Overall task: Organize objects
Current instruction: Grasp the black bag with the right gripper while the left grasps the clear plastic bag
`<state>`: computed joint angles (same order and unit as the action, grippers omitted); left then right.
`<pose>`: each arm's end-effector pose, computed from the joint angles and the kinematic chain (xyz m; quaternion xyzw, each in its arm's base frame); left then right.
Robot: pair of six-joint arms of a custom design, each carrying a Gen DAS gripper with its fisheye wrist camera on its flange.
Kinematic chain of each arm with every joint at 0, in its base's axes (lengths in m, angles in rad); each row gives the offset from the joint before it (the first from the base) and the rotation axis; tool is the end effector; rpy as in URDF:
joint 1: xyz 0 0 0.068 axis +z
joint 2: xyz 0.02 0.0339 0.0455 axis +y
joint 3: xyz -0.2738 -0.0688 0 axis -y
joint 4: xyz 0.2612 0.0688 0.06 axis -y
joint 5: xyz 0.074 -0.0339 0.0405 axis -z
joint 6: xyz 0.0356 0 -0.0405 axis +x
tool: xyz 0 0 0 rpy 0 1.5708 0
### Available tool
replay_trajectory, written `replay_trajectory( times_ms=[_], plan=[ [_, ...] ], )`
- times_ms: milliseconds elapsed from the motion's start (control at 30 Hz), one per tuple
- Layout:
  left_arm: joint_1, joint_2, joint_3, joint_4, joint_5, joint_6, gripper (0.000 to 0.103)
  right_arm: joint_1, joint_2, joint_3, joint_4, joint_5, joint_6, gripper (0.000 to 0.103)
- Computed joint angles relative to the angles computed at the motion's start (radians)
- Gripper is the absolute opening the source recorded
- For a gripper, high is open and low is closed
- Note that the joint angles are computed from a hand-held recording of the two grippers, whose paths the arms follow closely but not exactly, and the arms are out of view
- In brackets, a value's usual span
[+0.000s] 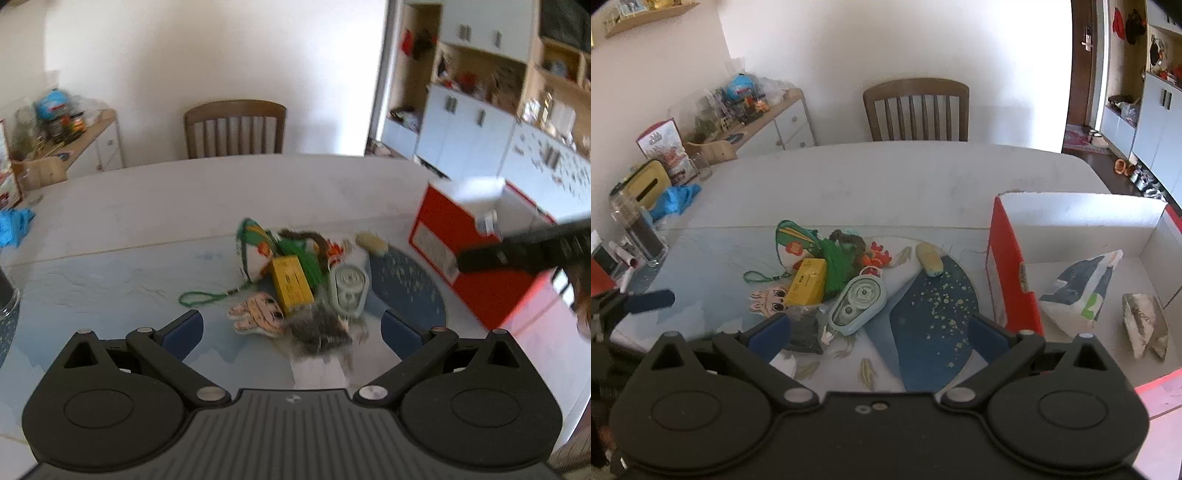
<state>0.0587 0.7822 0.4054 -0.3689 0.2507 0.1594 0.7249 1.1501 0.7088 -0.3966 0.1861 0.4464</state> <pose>0.1706 0.0012 0.1926 0.0958 0.9052 -0.0706 0.4079 0.1862 0.1561 0.2251 -0.0961 0.9252 0.1249 0.3452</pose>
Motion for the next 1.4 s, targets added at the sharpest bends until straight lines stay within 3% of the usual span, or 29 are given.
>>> replay_trajectory(
  times_ms=[400, 700, 933, 1067, 1233, 1400],
  plan=[
    [-0.055, 0.17, -0.086, 0.152, -0.01, 0.036, 0.103, 0.001, 0.243, 0.08, 0.088, -0.066, -0.044, 0.1],
    [-0.111, 0.274, -0.141, 0.275, -0.021, 0.013, 0.103, 0.04, 0.414, 0.177, 0.109, -0.135, -0.087, 0.091],
    [-0.104, 0.304, -0.164, 0.35, -0.037, -0.038, 0.102, 0.049, 0.524, 0.261, 0.093, -0.191, -0.112, 0.077],
    [-0.113, 0.28, -0.172, 0.347, -0.042, -0.036, 0.093, 0.048, 0.56, 0.29, 0.088, -0.218, -0.108, 0.068],
    [-0.133, 0.286, -0.174, 0.338, -0.056, -0.029, 0.074, 0.055, 0.593, 0.319, 0.075, -0.217, -0.12, 0.058],
    [-0.131, 0.298, -0.17, 0.338, -0.062, -0.029, 0.065, 0.063, 0.603, 0.337, 0.058, -0.194, -0.131, 0.048]
  ],
)
